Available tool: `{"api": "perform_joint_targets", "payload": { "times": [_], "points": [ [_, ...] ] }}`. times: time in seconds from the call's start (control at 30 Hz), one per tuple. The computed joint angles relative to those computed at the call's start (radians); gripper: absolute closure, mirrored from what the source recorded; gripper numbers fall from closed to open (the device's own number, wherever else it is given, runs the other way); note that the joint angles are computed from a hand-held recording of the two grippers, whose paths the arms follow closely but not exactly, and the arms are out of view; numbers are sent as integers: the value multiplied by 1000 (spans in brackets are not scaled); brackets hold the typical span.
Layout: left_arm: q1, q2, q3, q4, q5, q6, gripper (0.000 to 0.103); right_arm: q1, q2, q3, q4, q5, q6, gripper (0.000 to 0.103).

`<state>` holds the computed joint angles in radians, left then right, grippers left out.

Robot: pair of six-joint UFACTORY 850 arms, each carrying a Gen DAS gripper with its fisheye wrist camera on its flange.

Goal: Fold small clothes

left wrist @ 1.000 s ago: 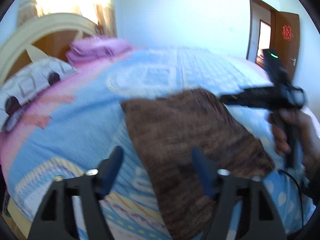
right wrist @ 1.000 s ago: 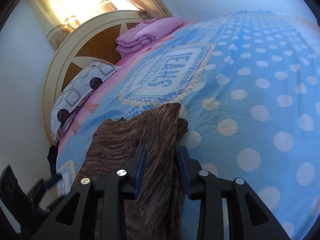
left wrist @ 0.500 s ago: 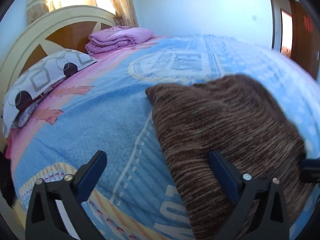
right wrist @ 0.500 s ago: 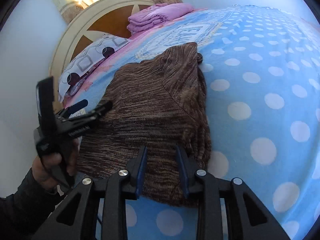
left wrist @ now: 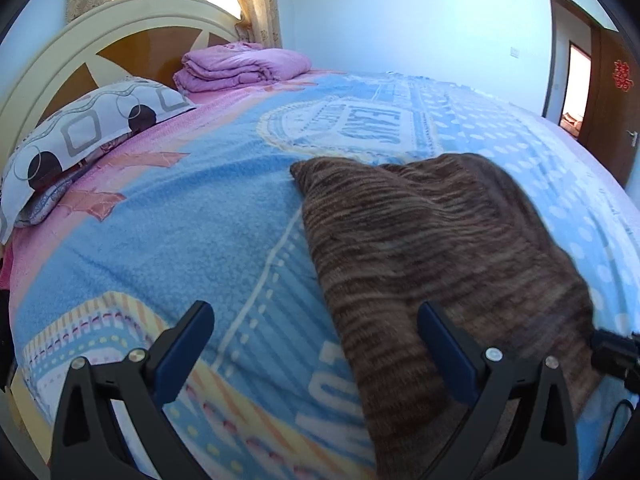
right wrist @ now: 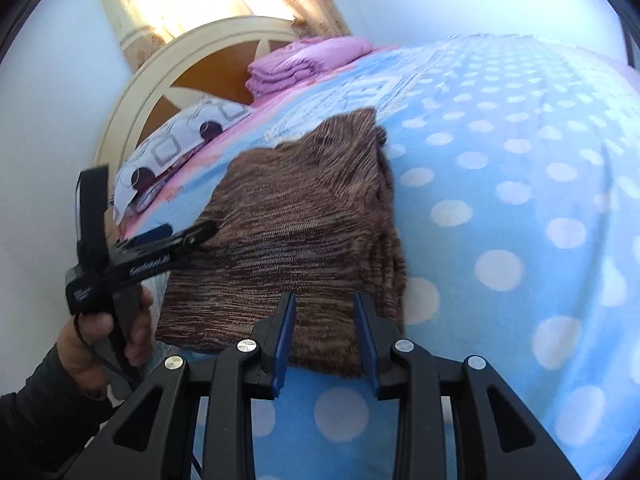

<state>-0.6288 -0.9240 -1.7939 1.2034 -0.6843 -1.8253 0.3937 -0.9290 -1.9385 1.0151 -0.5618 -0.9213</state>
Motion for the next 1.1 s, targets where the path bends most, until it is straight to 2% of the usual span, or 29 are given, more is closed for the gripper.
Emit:
{"api": "perform_joint_targets", "payload": {
  "times": [0.03, 0.1, 0.2, 0.37, 0.5, 0.7, 1.1],
  "points": [
    [-7, 14, 17, 17, 5, -10, 0, 3, 17, 21, -13, 25, 5, 64],
    [-15, 25, 26, 23, 11, 7, 0, 7, 36, 43, -43, 49, 21, 57],
    [-23, 47, 45, 1, 27, 39, 0, 6, 68, 84, -56, 72, 55, 57],
    [-46, 120, 125, 87, 37, -50, 0, 18, 161, 188, 17, 145, -51, 57],
    [-69, 173, 177, 180, 14, -138, 0, 44, 254, 287, 164, 239, -264, 46],
    [-92, 208, 198, 245, -6, -193, 0, 65, 328, 370, 375, 314, -524, 46],
    [-110, 223, 209, 278, -34, -208, 0, 74, 383, 431, 710, 363, -875, 45]
  ]
}}
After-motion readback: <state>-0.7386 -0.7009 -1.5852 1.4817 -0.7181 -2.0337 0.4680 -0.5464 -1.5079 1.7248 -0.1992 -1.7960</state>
